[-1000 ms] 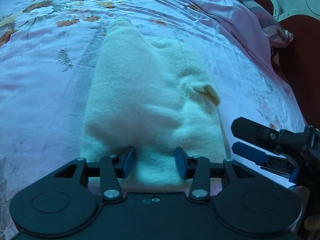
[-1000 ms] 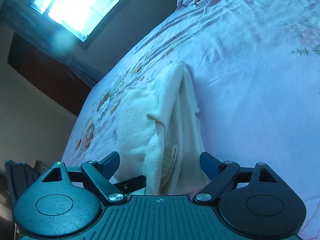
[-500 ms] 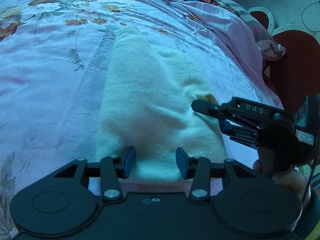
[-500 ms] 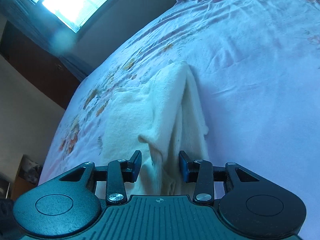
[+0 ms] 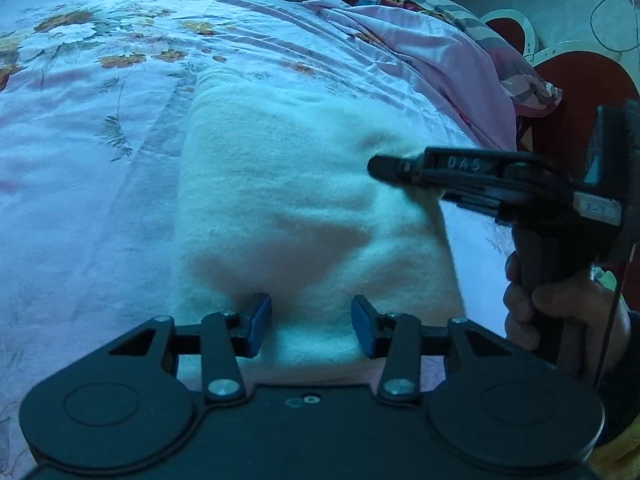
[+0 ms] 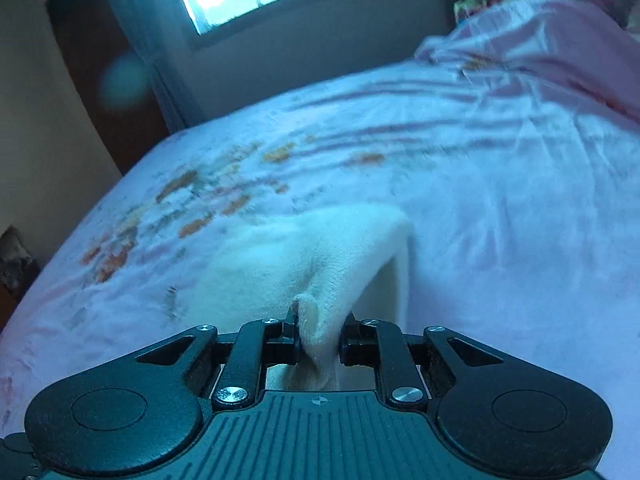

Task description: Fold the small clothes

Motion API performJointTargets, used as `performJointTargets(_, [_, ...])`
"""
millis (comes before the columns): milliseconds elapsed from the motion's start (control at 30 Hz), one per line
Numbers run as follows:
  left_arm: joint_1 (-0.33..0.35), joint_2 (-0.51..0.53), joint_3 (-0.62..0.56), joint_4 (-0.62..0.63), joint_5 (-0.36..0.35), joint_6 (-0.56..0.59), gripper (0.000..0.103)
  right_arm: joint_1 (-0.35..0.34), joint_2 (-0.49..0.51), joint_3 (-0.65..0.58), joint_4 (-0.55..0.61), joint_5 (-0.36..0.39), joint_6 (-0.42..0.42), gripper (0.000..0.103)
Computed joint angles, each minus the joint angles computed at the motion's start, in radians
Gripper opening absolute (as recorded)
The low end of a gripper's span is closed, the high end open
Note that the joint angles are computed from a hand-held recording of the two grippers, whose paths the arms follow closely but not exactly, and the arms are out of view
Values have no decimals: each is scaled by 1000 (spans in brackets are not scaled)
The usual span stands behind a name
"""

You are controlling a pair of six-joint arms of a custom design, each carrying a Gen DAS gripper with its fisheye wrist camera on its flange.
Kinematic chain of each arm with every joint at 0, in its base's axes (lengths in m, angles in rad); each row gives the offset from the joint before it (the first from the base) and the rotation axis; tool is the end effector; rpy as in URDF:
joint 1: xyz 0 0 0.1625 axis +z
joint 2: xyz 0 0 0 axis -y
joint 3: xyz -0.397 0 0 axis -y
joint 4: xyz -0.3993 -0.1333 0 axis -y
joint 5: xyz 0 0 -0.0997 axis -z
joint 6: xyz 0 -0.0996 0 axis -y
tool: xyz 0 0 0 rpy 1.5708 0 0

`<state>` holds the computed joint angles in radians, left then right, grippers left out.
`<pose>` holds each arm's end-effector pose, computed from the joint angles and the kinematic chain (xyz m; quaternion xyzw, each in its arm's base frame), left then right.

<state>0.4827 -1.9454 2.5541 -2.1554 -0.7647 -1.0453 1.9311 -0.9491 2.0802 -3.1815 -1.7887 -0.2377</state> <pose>-0.1531 -0.3118 0.2323 0.0244 0.9195 -0.3381 0.1991 0.2930 -0.4608 0.0836 0.2598 -0.9304 0.2421 0.0910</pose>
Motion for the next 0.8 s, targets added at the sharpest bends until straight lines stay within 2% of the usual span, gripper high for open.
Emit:
performJointTargets(67, [6, 10, 4, -10, -7, 5, 42, -22, 0, 24, 21, -47, 9, 16])
performJointTargets(133, [0, -3, 3, 12, -12, 2, 42, -22, -7, 46, -14, -58, 13, 16])
performJointTargets(200, [-12, -26, -4, 58, -16, -15, 42, -21, -46, 66, 2, -39, 72, 19])
performJointTargets(233, [-26, -46, -7, 86, -9, -28, 42, -31, -81, 88, 16, -1, 118, 31])
performJointTargets(267, [-42, -68, -8, 122, 5, -45, 42, -43, -118, 114, 30, 44, 140, 51])
performJointTargets(300, [-60, -89, -12, 177, 24, -76, 42, -44, -153, 134, 59, 64, 146, 57])
performJointTargets(333, [-71, -106, -15, 215, 37, -98, 42, -43, -178, 160, 64, 64, 142, 60])
performJointTargets(433, [-70, -129, -16, 251, 33, -117, 42, -35, -240, 223, 100, 72, 163, 60])
performJointTargets(467, [-71, -128, -15, 256, 34, -122, 42, -24, -247, 237, 101, 58, 171, 56])
performJointTargets(500, [-75, -127, -14, 263, 36, -129, 42, -14, -247, 245, 102, 40, 169, 46])
performJointTargets(533, [-78, -121, -12, 264, 39, -133, 42, -7, -243, 247, 112, 23, 167, 27])
performJointTargets(567, [-79, -110, -13, 263, 41, -137, 42, -4, -238, 248, 127, 13, 177, 18])
performJointTargets(600, [-80, -102, -12, 265, 43, -142, 42, -1, -234, 250, 132, 2, 189, 18])
performJointTargets(667, [-77, -85, -8, 251, 47, -136, 42, 11, -226, 251, 119, -21, 175, 6])
performJointTargets(800, [-80, -62, -1, 179, 34, -122, 42, 30, -257, 254, 85, -48, 149, 5])
